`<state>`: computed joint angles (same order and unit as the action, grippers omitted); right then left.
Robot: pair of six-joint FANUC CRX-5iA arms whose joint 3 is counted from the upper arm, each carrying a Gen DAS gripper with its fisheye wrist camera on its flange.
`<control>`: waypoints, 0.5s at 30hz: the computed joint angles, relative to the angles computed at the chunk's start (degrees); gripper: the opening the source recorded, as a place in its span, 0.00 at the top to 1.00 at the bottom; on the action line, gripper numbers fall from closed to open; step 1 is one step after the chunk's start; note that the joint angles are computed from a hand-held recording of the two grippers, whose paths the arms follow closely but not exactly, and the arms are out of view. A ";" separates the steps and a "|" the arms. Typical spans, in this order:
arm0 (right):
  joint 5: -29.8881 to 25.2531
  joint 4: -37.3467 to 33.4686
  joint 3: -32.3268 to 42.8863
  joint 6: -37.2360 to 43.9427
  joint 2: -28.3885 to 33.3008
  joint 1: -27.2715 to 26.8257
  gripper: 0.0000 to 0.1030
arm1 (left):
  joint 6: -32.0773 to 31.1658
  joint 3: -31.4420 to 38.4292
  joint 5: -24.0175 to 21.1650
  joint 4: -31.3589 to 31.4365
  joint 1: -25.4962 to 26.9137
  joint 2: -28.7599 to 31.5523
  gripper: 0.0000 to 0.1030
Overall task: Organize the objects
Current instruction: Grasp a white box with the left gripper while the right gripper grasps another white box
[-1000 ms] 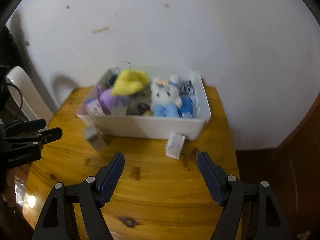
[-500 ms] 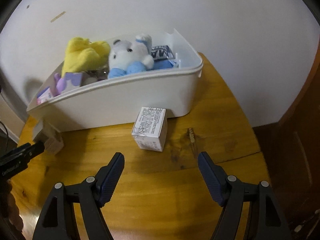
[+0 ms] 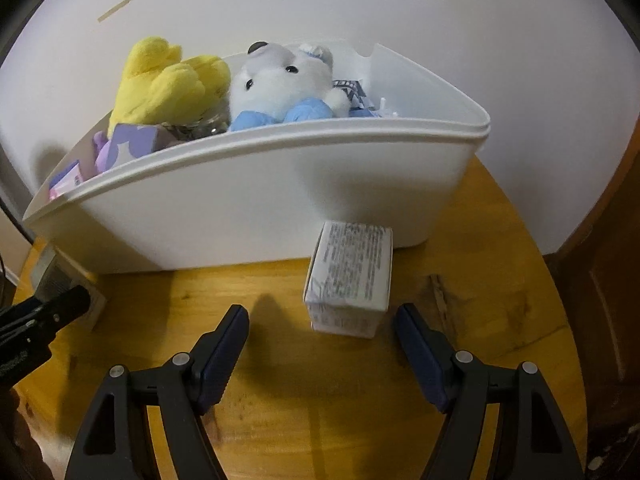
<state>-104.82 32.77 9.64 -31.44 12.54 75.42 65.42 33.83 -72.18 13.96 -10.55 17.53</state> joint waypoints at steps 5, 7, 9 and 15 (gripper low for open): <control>-2.42 0.11 1.05 -0.50 0.93 -0.38 0.51 | 0.28 -1.80 1.30 2.21 0.41 -0.36 0.58; -3.88 -0.07 2.40 0.91 1.95 -0.43 0.66 | 0.53 -2.17 1.26 2.59 0.44 -0.45 0.62; -3.22 0.24 2.22 0.77 1.69 -0.10 0.69 | 0.34 -2.82 1.95 2.91 0.39 -0.84 0.62; -2.60 0.17 2.22 -1.80 1.00 1.43 0.69 | -1.74 -4.00 3.06 3.31 0.14 -2.22 0.63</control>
